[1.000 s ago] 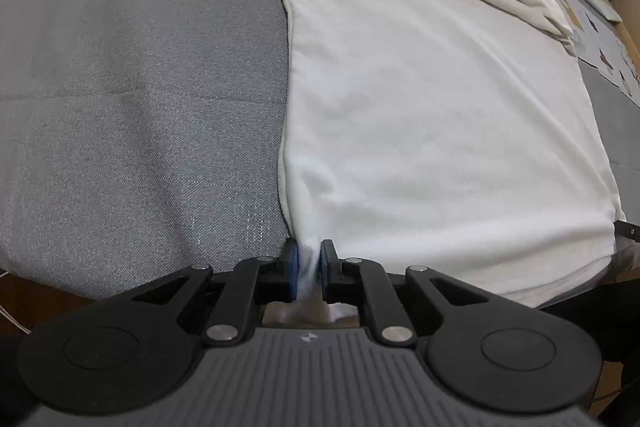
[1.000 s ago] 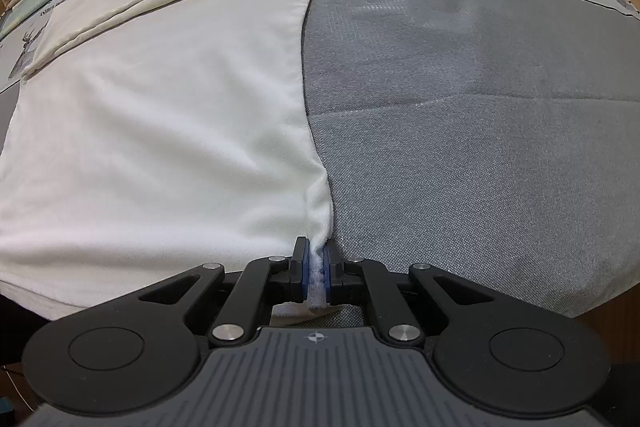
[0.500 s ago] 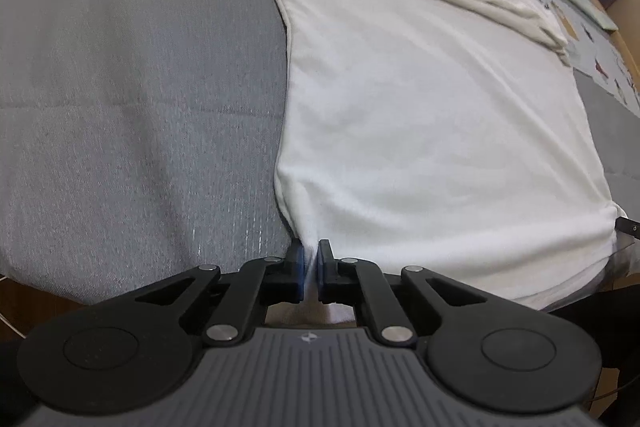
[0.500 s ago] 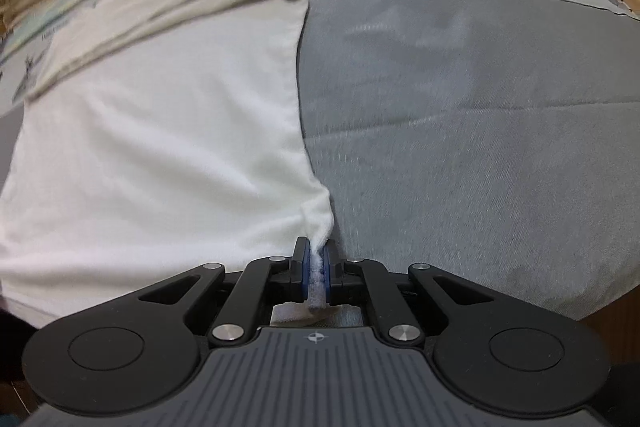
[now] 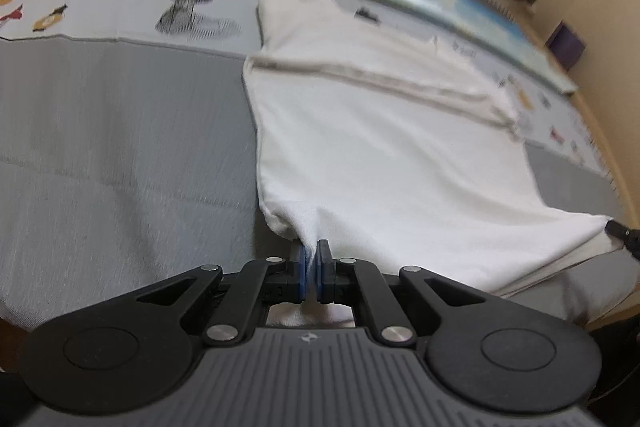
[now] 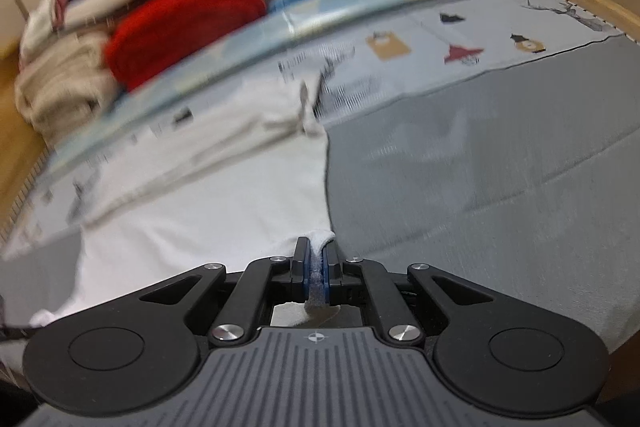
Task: Fold small clothes
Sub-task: 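Lift the hem with both tools and fold it toward the collar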
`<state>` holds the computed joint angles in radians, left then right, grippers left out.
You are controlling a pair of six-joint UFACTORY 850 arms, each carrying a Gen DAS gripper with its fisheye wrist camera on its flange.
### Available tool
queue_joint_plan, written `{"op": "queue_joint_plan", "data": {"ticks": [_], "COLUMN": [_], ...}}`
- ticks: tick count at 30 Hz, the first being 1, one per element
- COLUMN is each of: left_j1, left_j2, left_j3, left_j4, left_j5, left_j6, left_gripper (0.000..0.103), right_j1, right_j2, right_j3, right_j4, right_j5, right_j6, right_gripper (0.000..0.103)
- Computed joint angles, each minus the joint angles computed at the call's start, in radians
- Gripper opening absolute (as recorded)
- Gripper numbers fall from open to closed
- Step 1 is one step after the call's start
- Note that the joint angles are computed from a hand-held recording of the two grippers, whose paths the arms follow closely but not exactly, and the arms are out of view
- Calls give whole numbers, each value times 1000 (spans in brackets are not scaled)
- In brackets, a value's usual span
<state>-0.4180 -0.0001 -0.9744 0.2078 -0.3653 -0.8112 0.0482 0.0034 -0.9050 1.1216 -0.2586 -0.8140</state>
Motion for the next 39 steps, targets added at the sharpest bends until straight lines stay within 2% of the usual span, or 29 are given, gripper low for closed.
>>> {"op": "queue_joint_plan", "data": {"ticks": [2,8,14,18,20,23,26,29,32,34,37,39], "left_j1": [-3,-32,-51,-53,-44,-22,20,62,100,121,150,156], "left_j2": [18,85,175,229,223,165,69,-55,-196,-269,-353,-376], "left_j3": [-1,-9,-9,-7,-21,-62,-129,-220,-331,-375,-427,-449], "left_j4": [12,70,17,-50,-102,-132,-221,-284,-313,-345,-390,-394], "left_j5": [17,25,-24,-46,-59,-81,-88,-96,-141,-139,-189,-195], "left_j6": [-26,-84,-12,82,151,223,358,480,529,558,551,553], "left_gripper": [4,4,4,4,4,4,4,4,4,4,4,5], "right_j1": [-19,-64,-112,-173,-197,-213,-175,-133,-109,-95,-68,-54], "right_j2": [21,97,211,279,286,249,171,46,-95,-181,-283,-336], "right_j3": [8,25,65,68,56,17,-43,-139,-259,-337,-430,-470], "right_j4": [154,296,304,245,201,149,48,-105,-274,-341,-486,-542], "right_j5": [-19,-74,-133,-198,-224,-241,-195,-154,-161,-178,-186,-192], "right_j6": [-128,-223,-233,-194,-156,-114,-68,36,184,232,333,372], "right_gripper": [5,5,4,4,4,4,4,4,4,4,4,4]}}
